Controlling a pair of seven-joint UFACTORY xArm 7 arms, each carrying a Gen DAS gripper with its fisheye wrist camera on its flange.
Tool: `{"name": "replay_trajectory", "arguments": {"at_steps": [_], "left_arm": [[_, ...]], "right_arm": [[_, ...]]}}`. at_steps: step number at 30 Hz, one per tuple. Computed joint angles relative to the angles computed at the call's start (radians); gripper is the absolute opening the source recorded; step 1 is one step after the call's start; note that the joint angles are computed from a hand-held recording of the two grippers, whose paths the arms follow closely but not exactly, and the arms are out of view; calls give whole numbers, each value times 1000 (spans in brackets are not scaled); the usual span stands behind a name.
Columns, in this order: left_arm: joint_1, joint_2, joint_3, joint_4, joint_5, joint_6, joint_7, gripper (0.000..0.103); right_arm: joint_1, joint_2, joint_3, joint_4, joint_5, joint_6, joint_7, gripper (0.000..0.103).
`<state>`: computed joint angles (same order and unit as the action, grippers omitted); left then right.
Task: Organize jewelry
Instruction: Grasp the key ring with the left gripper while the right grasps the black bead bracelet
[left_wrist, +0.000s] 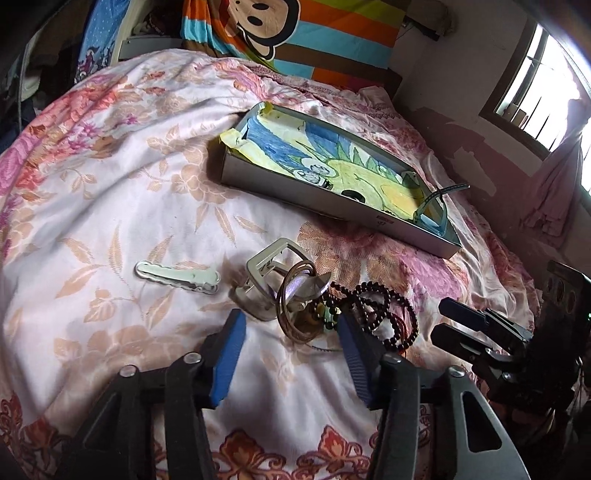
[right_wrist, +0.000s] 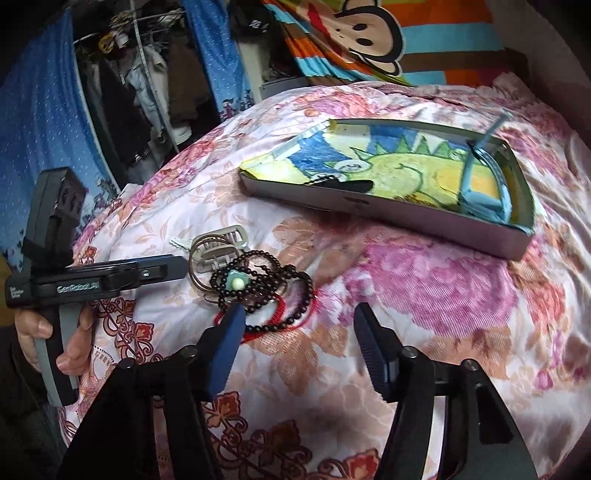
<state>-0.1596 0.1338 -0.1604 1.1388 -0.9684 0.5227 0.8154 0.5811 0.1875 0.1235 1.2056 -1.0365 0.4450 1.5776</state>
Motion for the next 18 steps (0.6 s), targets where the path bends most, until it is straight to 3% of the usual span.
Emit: {"name": "replay_trajectory", "arguments": {"at_steps": [4,14,18], "left_arm": [[1,28,-4,26,17,20,-20,29],[-1,62,-17,49,99,4,-89,11],[3,64,-23,48,115,-2,-102,7]], "right_arm": [[-2,30,1,35,39,-9,-93,44],[-6,75,-35,72,142,-13,-189,44],[-5,83,-44,64,203,-28,-220,29]]}}
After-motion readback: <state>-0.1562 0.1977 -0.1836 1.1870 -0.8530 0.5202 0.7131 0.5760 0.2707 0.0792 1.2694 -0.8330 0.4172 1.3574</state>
